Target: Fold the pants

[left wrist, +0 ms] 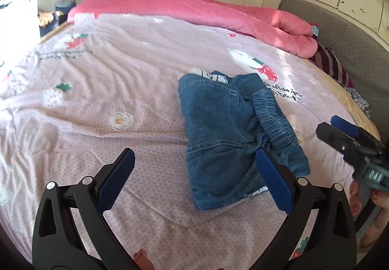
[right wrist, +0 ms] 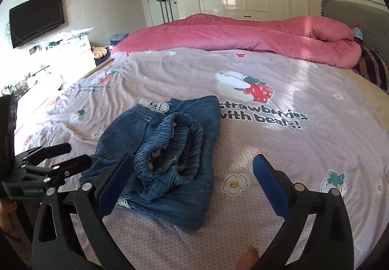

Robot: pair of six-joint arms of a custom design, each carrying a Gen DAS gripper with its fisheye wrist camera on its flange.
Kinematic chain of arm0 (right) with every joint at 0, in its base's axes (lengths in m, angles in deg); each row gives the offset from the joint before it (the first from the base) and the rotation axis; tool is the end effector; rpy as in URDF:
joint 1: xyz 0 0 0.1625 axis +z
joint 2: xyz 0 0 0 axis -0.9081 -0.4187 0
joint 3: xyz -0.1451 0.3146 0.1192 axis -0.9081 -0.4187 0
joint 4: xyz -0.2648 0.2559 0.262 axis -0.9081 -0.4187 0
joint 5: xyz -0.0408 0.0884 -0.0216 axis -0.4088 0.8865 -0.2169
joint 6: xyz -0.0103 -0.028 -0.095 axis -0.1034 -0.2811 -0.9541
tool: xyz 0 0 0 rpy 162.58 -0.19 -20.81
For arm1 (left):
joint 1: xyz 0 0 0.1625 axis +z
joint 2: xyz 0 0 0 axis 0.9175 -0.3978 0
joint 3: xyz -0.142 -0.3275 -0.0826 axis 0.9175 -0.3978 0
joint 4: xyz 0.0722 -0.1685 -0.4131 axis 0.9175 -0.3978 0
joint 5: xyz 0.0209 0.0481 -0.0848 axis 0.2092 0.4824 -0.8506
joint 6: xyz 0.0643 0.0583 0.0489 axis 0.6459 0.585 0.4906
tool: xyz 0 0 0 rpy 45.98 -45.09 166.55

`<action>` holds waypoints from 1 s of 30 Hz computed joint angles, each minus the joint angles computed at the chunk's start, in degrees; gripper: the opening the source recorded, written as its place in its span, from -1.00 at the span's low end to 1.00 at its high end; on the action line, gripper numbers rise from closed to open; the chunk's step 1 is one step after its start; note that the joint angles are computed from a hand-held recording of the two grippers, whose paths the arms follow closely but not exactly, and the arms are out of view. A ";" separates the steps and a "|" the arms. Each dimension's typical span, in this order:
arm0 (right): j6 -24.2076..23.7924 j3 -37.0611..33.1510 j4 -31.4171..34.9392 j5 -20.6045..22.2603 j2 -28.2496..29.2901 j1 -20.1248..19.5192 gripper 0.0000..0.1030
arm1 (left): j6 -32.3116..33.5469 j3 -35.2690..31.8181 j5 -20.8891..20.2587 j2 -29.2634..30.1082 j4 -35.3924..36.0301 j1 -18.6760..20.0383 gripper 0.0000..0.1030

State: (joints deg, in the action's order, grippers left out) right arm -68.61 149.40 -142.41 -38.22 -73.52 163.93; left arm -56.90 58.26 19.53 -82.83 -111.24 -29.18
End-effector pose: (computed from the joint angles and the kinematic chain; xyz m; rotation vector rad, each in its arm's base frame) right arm 0.1571 -0.4341 0.2877 0.4038 -2.3344 1.1138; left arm -0.2992 -0.4779 0.1339 0.7160 2.4725 -0.7939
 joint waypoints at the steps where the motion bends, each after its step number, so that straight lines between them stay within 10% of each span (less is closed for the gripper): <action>1: 0.60 0.57 2.40 3.53 -2.14 -0.63 0.91 | -0.05 0.27 -0.21 -0.34 -0.27 -0.20 0.81; 5: 2.79 0.40 8.17 7.74 -5.99 -1.40 0.91 | 1.56 1.21 -0.59 -1.35 -2.41 -0.72 0.81; 30: -0.60 6.27 4.72 -1.54 -11.96 3.94 0.91 | -5.96 8.19 2.71 -10.65 4.64 -6.85 0.81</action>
